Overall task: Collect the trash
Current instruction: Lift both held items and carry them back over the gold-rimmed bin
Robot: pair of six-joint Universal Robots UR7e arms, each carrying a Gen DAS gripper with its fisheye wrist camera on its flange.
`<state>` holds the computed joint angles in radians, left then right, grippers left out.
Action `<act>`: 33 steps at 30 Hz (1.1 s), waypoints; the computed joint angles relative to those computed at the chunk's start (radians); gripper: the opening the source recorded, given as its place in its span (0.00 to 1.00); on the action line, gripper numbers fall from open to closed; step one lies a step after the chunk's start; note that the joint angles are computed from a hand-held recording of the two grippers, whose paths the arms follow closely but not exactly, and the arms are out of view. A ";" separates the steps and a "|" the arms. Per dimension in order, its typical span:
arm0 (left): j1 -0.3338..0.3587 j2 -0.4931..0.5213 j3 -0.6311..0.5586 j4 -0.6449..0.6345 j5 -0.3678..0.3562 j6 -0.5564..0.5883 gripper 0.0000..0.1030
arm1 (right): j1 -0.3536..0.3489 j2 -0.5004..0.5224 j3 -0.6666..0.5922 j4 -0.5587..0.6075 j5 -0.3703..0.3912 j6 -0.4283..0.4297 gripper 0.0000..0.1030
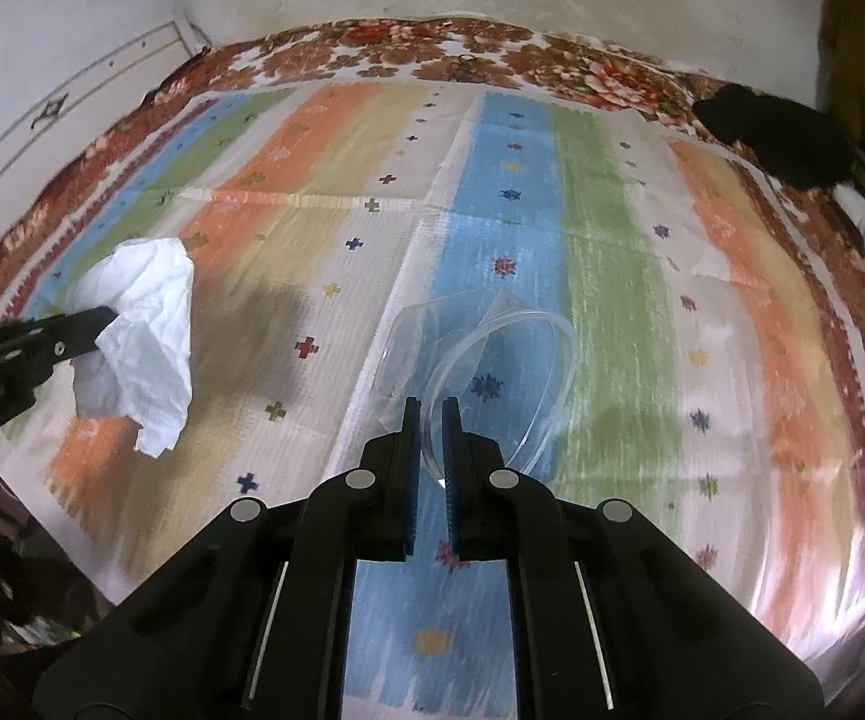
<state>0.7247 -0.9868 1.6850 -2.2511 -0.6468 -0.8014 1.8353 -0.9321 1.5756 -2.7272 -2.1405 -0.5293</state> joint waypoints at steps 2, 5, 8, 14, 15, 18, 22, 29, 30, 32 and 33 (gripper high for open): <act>-0.011 -0.007 0.009 0.000 -0.005 -0.007 0.04 | 0.004 -0.020 0.026 -0.002 0.006 -0.002 0.06; -0.026 -0.015 0.018 0.015 -0.010 -0.029 0.04 | 0.010 -0.050 0.062 -0.014 0.006 -0.025 0.06; -0.042 -0.026 0.028 0.015 -0.021 -0.051 0.04 | 0.006 -0.083 0.079 0.013 0.021 -0.002 0.06; -0.089 -0.049 0.060 0.007 -0.037 -0.075 0.04 | 0.012 -0.169 0.151 0.039 0.039 0.031 0.06; -0.099 -0.055 0.071 -0.002 -0.036 -0.078 0.04 | 0.016 -0.183 0.164 0.038 0.041 0.031 0.06; -0.127 -0.074 0.099 -0.028 -0.045 -0.082 0.04 | 0.023 -0.221 0.200 0.035 0.053 0.034 0.06; -0.159 -0.097 0.128 -0.023 -0.059 -0.122 0.04 | 0.034 -0.283 0.252 0.049 0.067 0.047 0.06; -0.206 -0.139 0.177 -0.041 -0.081 -0.163 0.04 | 0.033 -0.373 0.316 0.091 0.087 0.078 0.06; -0.214 -0.147 0.186 -0.048 -0.084 -0.166 0.04 | 0.031 -0.387 0.326 0.096 0.093 0.084 0.06; -0.222 -0.158 0.198 -0.039 -0.095 -0.190 0.04 | 0.030 -0.404 0.340 0.100 0.102 0.088 0.06; -0.226 -0.163 0.201 -0.030 -0.101 -0.205 0.04 | 0.030 -0.417 0.353 0.099 0.106 0.085 0.06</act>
<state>0.4991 -1.1498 1.8865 -2.2808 -0.7481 -1.0068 1.8658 -1.3492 1.9286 -2.6285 -2.0346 -0.4440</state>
